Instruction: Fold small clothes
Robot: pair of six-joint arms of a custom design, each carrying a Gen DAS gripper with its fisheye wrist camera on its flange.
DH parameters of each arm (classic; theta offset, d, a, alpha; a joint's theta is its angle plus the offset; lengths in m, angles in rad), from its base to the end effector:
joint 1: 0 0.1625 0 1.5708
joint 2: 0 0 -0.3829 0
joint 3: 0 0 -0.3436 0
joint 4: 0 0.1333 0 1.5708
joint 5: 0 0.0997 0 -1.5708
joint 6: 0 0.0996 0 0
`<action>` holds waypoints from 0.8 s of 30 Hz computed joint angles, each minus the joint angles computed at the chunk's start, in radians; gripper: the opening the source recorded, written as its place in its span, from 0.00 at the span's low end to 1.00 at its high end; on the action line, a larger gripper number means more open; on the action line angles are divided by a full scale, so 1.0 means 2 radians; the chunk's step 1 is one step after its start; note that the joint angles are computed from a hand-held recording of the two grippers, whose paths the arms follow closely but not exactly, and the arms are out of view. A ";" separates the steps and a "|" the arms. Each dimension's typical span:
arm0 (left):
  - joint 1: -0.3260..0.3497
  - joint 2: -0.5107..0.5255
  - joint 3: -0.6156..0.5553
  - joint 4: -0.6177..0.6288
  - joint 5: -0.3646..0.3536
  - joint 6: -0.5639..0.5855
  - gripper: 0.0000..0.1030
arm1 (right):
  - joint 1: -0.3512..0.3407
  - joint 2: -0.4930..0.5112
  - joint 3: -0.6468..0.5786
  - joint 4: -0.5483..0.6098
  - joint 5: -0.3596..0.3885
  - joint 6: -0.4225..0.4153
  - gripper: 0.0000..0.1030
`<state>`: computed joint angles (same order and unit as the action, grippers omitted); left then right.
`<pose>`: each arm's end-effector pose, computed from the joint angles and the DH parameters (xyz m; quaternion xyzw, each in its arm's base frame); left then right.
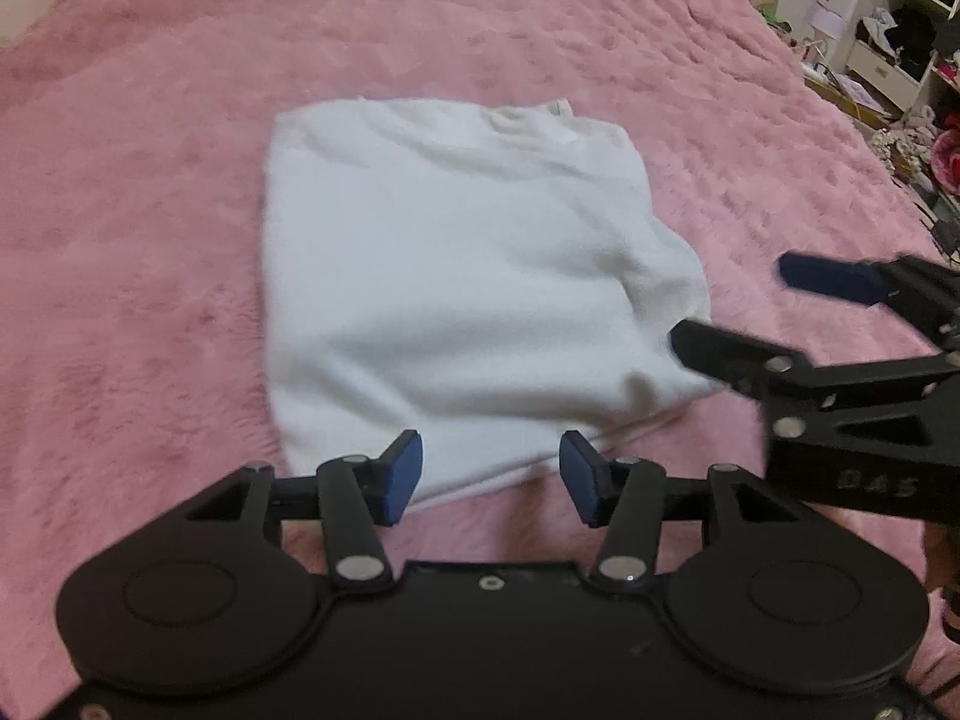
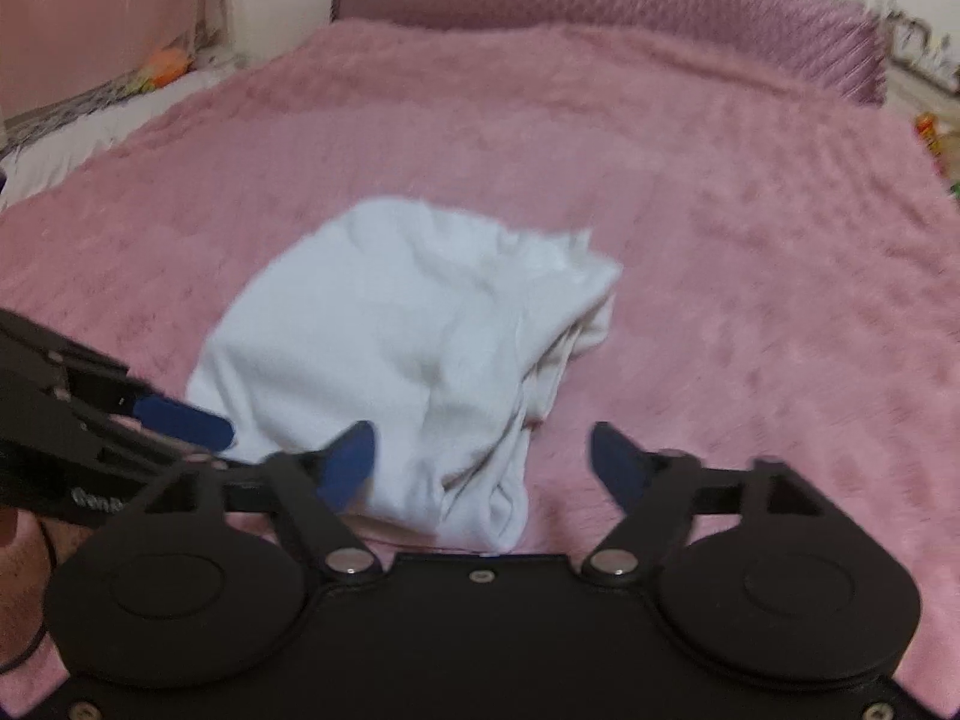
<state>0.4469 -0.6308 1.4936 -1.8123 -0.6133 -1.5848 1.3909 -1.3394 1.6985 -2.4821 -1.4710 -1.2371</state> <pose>-0.4306 -0.4445 0.0227 -0.0559 0.8549 -0.3701 0.3592 0.0432 -0.5632 0.3824 0.4964 -0.8229 0.2380 0.1407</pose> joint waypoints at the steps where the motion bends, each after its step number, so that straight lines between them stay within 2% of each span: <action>1: -0.007 -0.001 -0.004 0.027 0.006 -0.022 0.53 | 0.001 -0.008 0.006 -0.002 0.007 0.003 0.84; 4: -0.019 0.002 -0.017 0.099 0.029 -0.098 0.56 | 0.005 -0.026 0.019 0.003 0.033 0.003 0.84; 7: -0.019 -0.005 0.003 0.079 0.019 -0.107 0.57 | 0.008 -0.023 0.014 0.038 0.031 0.013 0.84; 10: -0.014 -0.003 0.008 0.075 0.008 -0.110 0.57 | 0.007 -0.006 0.000 0.080 0.022 0.024 0.68; 12: -0.011 0.006 -0.001 0.100 0.006 -0.122 0.57 | 0.007 0.005 0.008 0.060 0.009 0.023 0.58; 15: -0.005 0.017 -0.006 0.108 0.006 -0.122 0.57 | 0.005 0.018 0.020 0.020 -0.026 0.028 0.51; 24: -0.004 0.025 -0.003 0.111 0.007 -0.114 0.58 | -0.004 0.019 0.027 0.011 -0.030 0.023 0.50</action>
